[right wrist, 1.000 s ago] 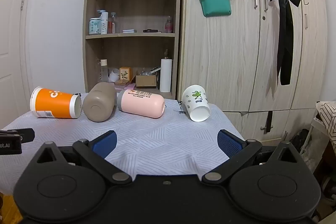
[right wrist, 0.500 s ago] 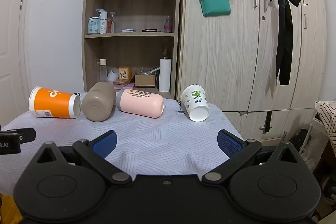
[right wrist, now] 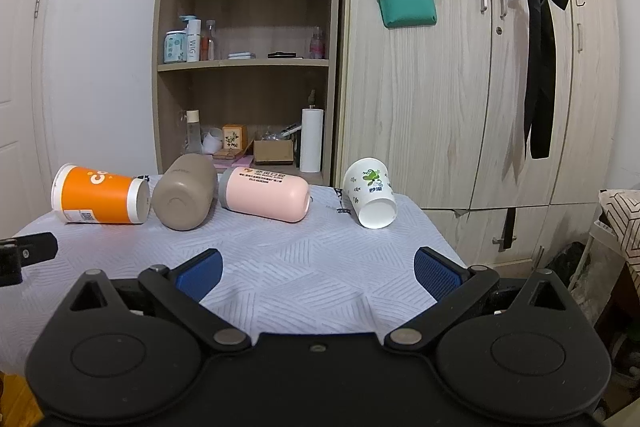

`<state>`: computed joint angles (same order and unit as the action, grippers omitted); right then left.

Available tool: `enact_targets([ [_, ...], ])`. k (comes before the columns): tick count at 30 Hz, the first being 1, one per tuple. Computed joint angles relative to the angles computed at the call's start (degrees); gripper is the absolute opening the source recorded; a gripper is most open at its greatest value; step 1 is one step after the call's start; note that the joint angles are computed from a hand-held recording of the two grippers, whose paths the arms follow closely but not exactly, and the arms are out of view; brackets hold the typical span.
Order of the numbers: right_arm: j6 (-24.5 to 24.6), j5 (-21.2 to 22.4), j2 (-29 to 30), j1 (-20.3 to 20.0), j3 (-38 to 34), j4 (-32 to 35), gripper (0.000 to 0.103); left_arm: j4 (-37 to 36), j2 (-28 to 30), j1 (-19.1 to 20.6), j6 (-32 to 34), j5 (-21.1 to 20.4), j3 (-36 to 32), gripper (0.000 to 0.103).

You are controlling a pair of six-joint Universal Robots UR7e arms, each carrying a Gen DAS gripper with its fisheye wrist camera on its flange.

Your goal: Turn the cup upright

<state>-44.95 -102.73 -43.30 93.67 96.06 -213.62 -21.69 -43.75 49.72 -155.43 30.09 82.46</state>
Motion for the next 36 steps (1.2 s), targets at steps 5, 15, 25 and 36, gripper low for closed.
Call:
enact_targets([
  [5, -0.3, -0.5, 0.3, 0.1, -0.3, -0.3, 0.103, 0.9, 0.1, 0.1, -0.7, 0.7, -0.2, 0.103],
  [15, 0.1, -0.9, 0.4, 0.1, -0.6, 0.1, 0.103, -0.3, 0.1, 0.1, 0.7, 0.2, 0.0, 0.103],
  [25, 0.3, -1.3, 0.7, 0.1, -1.1, 0.7, 0.103, 1.1, 0.3, 0.1, -0.7, -0.4, -0.6, 0.103],
  [36, 0.2, -1.3, 0.7, 0.1, -1.0, 0.7, 0.103, 0.1, -0.1, 0.1, -1.0, -0.1, 0.3, 0.103],
])
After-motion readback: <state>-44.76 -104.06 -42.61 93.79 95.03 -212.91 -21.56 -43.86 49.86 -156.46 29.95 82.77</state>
